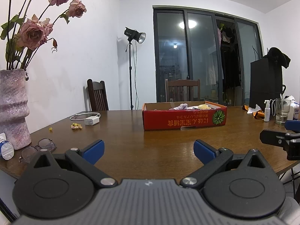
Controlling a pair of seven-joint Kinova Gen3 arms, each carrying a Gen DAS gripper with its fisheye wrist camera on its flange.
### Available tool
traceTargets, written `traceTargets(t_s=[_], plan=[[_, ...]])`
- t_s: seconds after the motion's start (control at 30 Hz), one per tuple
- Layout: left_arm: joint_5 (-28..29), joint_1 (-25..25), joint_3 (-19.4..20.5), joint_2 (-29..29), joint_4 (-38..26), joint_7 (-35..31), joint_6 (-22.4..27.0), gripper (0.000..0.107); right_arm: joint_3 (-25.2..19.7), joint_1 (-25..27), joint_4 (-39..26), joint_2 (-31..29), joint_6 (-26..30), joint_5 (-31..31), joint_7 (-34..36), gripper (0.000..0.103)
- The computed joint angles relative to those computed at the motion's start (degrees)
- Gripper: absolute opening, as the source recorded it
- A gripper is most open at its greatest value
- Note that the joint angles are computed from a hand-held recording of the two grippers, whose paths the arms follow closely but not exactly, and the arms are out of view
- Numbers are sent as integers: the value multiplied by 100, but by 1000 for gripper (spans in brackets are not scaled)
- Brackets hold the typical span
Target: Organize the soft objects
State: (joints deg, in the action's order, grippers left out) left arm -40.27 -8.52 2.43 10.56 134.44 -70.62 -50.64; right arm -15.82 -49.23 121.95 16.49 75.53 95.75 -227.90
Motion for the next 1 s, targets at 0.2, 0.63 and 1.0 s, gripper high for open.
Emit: traceTargets(t_s=[0.2, 0.63, 1.0], plan=[[-94, -23, 2, 7, -32, 98, 43, 103, 3, -5, 0, 19, 14, -2, -28, 103], [-91, -58, -17, 67, 59, 17, -228, 103, 7, -5, 8, 32, 38, 6, -77, 103], [-43, -65, -22, 46, 130, 31, -325, 103, 7, -15, 35, 55, 81, 14, -140, 103]])
